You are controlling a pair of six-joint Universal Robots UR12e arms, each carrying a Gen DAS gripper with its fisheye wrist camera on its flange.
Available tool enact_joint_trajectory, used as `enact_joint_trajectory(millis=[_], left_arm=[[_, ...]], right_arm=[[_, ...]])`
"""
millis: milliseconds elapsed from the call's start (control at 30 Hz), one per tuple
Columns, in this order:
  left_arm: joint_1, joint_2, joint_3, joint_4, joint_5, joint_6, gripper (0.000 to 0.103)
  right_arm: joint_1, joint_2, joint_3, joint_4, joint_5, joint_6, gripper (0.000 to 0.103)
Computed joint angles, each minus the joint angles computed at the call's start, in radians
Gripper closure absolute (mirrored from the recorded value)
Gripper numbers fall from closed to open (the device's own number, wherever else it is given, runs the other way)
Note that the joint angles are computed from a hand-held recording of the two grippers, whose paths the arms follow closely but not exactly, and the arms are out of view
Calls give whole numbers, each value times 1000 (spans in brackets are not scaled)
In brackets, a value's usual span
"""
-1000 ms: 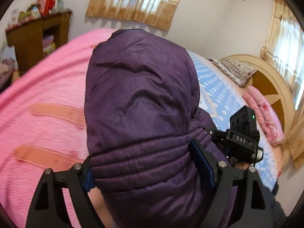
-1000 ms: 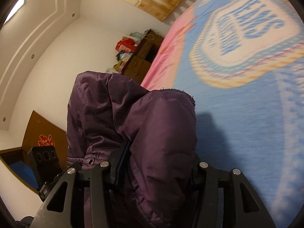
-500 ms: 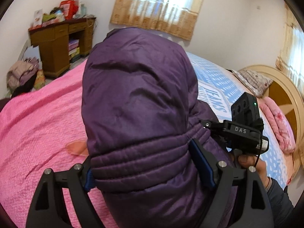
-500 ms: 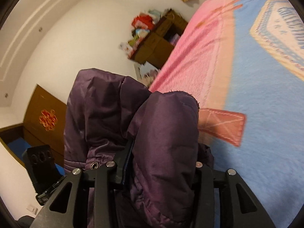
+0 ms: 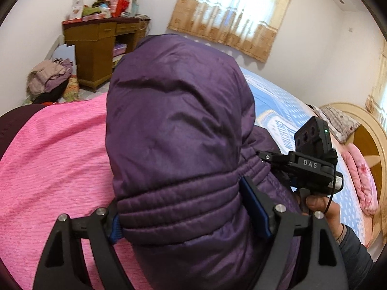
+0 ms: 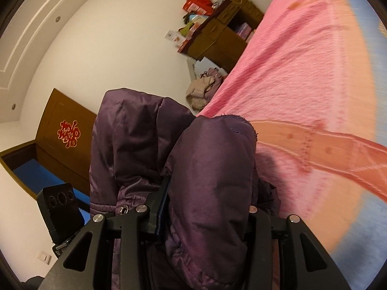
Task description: Fold large clothes
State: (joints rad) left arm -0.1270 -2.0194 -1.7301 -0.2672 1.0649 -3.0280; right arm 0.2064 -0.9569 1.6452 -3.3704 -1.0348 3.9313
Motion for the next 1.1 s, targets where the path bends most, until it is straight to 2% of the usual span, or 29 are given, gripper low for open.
enact_joint_trajectory(millis=[300, 400, 433, 467, 567, 667, 967, 1100], left_arm=[[21, -10, -14, -2, 4, -54, 18], [31, -15, -14, -25, 2, -80, 12], [29, -16, -14, -33, 23, -88, 7], [29, -15, -14, -34, 53, -87, 1], [19, -11, -28, -1, 140, -71, 0], [9, -7, -45, 48, 188, -53, 0], [-18, -31, -65, 194, 277, -52, 0], [-20, -43, -55, 197, 286, -63, 0]], right_arm=[[17, 34, -82, 107, 8, -47, 63], [22, 38, -91, 123, 14, -57, 63], [23, 43, -97, 123, 17, -59, 63], [22, 49, -100, 113, 26, -53, 63], [29, 60, -108, 104, 15, -54, 62], [33, 70, -114, 95, -1, -42, 61], [18, 103, -82, -28, 13, 60, 57], [19, 108, -79, -40, 10, 61, 56]])
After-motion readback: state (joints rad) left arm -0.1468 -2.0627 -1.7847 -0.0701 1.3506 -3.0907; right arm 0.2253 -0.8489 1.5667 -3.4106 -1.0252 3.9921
